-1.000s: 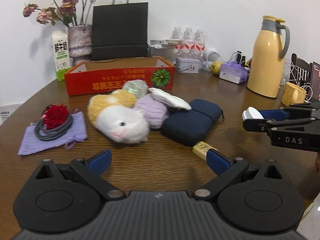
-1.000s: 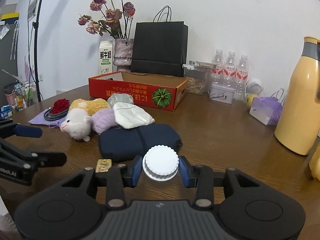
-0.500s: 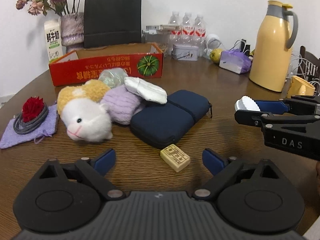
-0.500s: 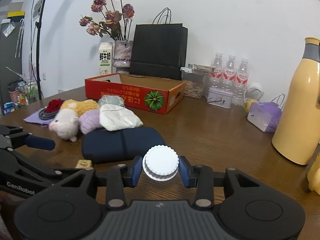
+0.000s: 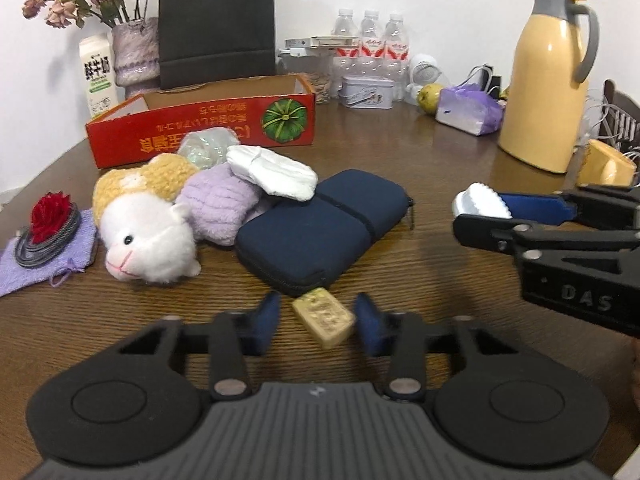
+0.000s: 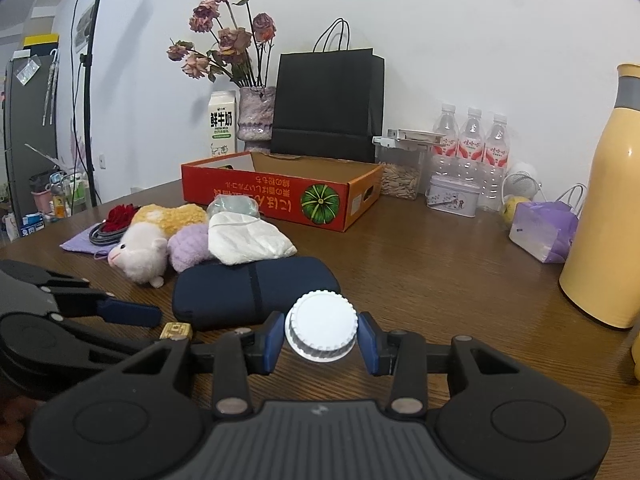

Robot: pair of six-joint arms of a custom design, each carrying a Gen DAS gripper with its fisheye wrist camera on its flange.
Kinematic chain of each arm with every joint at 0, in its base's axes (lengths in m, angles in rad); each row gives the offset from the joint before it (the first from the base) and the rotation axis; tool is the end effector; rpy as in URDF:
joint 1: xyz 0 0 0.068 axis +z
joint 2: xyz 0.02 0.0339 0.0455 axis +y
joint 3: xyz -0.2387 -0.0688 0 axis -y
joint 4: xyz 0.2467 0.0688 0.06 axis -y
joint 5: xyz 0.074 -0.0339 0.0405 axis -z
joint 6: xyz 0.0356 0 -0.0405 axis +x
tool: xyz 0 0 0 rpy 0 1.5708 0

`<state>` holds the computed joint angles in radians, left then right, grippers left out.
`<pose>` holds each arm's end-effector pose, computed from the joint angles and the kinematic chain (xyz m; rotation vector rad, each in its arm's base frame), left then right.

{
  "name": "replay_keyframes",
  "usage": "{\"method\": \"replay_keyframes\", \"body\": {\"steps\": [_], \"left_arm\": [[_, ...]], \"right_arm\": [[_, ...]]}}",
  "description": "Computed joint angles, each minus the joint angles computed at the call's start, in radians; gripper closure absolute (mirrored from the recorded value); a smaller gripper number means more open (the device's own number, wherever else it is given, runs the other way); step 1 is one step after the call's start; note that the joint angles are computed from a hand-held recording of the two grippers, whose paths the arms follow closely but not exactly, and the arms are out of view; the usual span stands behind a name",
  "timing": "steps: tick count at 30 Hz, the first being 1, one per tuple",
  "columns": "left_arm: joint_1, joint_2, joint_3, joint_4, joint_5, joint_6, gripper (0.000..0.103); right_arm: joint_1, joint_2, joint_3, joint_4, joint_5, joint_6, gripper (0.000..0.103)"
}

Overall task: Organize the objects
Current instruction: 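Grasp the small beige block with the left gripper while the right holds the cap, then carry the beige block and white cap over the cardboard box with both grippers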

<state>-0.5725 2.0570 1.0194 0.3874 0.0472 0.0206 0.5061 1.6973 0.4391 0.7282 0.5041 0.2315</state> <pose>0.3318 -0.2158 0.0763 0.6807 2.1378 -0.3540 0.2478 0.1177 0.0808 0.0187 2.0299 -0.0675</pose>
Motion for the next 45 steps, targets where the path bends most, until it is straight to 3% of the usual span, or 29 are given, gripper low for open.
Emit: {"method": "replay_keyframes", "body": {"steps": [16,31,45], "left_arm": [[0.07,-0.063,-0.08,0.036,0.112,0.017,0.069],[0.246,-0.169,-0.182,0.139,0.251,0.009,0.069],[0.391,-0.148,-0.086,0.142,0.366,0.04,0.069]], "right_arm": [[0.082,0.013,0.076,-0.112,0.07,0.058,0.064],[0.194,0.081,0.277,-0.267,0.152,0.124,0.064],[0.222,0.21,0.547,-0.392,0.192,0.137,0.064]]}}
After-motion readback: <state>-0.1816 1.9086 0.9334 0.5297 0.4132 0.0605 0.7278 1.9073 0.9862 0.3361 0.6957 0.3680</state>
